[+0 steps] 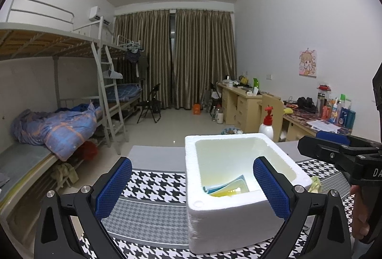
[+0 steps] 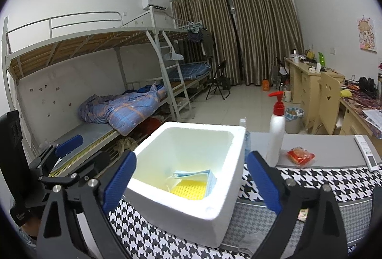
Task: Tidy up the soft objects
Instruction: 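Move both grippers back from the box toward the grey sock and bag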
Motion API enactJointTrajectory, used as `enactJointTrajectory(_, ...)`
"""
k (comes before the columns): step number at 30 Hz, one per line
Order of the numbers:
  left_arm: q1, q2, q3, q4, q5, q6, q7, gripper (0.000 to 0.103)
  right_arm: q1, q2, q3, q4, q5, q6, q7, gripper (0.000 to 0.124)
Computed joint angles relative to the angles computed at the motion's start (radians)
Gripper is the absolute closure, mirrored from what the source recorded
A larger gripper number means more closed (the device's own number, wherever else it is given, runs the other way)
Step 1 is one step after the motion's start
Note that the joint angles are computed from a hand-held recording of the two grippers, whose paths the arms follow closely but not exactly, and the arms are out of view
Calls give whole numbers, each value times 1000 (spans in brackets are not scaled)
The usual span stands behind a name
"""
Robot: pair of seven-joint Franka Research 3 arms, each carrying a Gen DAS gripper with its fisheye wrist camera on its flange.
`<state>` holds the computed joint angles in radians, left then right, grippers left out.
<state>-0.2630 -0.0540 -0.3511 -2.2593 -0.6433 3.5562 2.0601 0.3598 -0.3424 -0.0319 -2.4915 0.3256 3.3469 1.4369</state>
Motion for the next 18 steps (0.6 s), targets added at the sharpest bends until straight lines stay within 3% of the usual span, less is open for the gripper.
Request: enactJointTrajectory(18,-9,1,-9,6,69,-22,-33,1,-105,-53,84,-58,19,30,13,27)
